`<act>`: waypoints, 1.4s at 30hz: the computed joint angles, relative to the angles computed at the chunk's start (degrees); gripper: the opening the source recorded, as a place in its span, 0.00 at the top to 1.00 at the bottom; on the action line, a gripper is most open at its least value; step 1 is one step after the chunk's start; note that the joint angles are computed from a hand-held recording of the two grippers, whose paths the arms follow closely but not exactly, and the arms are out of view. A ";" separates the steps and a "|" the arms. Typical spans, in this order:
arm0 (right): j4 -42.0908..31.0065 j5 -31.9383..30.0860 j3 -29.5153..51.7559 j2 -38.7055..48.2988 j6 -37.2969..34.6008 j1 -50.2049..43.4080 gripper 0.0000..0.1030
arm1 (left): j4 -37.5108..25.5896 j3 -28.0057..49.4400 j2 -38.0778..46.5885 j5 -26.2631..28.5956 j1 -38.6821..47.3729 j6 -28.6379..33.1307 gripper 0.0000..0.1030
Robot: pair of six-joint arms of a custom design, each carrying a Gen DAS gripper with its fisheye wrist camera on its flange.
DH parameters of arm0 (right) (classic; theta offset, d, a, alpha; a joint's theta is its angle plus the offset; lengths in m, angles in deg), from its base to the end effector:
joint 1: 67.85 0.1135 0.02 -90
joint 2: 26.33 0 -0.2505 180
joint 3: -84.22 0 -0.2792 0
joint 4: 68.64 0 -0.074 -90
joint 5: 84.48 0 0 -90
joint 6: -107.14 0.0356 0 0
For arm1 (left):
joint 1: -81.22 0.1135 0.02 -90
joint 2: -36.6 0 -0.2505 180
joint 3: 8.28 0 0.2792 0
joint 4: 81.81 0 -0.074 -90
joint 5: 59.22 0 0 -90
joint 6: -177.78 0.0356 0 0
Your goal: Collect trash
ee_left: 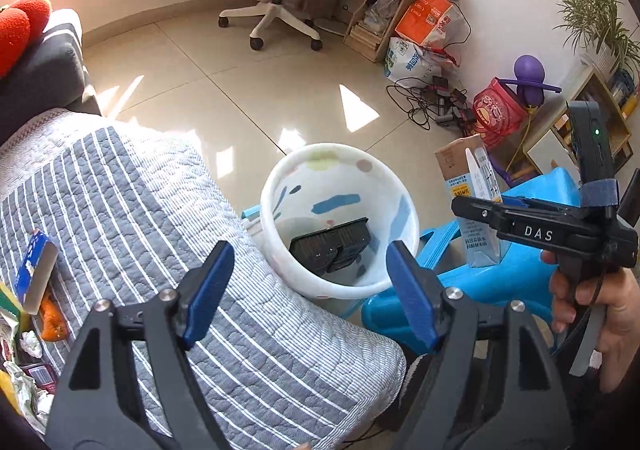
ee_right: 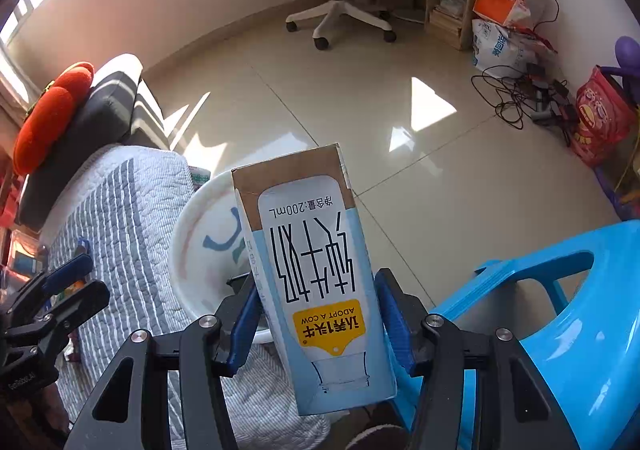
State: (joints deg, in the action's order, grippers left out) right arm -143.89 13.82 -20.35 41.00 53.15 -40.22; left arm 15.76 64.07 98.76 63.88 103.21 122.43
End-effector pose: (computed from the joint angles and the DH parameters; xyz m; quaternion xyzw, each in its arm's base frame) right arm 0.2170 0.1078 0.2833 0.0857 0.9740 0.0439 0.2053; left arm 0.2015 0.0604 0.2855 0.1481 0.9365 -0.1776 0.2638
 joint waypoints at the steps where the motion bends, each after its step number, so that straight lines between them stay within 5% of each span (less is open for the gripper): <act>1: 0.28 -0.07 0.13 0.42 -0.05 -0.10 0.45 | -0.48 -0.01 -0.44 -0.86 1.64 1.68 0.19; 6: 2.54 -0.02 0.70 3.02 -0.07 0.07 0.44 | -0.17 -1.58 -3.25 -6.44 9.15 8.39 0.02; 12: 8.02 -1.00 0.51 5.42 1.59 1.30 0.43 | -1.00 1.20 3.13 -4.44 22.22 15.43 0.01; 15: 10.07 -2.85 0.86 6.36 2.41 2.13 0.34 | -1.83 3.35 6.25 -4.53 26.40 17.14 0.01; 24: 8.03 0.31 5.41 9.54 3.41 7.62 0.30 | 0.57 9.15 12.78 -4.70 36.67 22.39 0.01; 42: 2.50 3.09 14.74 19.26 7.17 20.31 0.22 | -1.24 29.97 36.34 -9.09 51.32 23.26 0.01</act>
